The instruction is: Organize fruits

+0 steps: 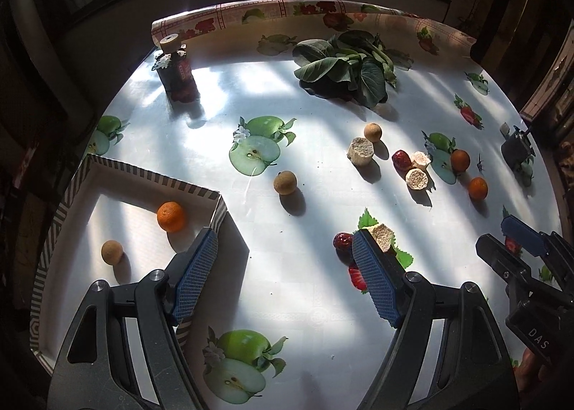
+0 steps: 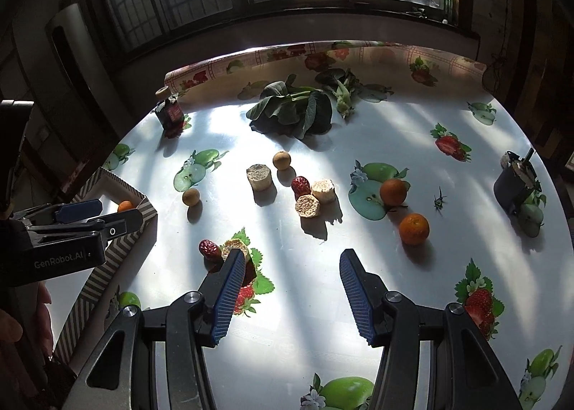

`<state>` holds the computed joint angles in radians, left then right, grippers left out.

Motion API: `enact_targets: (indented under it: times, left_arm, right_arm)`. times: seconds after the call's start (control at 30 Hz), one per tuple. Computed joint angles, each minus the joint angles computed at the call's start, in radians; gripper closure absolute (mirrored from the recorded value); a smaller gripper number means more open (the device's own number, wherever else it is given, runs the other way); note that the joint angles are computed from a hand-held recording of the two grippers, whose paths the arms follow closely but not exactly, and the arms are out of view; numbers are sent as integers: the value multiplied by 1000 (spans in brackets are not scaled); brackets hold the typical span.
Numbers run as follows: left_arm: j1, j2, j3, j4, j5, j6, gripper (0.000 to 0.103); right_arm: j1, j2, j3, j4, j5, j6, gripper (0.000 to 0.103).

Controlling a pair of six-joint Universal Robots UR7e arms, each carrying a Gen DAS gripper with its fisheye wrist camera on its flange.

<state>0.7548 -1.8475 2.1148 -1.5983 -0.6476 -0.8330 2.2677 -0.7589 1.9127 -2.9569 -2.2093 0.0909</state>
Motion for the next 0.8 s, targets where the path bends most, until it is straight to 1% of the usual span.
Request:
enact_targets:
  times: [0.2, 0.5, 0.8]
  left_arm:
    - [7, 18, -1, -29, 12, 18, 24]
    - [17, 24, -4, -33, 22, 26, 24]
    - [44, 17, -2, -57, 0, 42, 24]
  right_arm:
    - [-6, -9, 6, 0, -6, 0, 50]
    - [-11, -3, -4, -7, 1, -7, 50]
    - [-15, 9, -19, 21, 12, -10, 50]
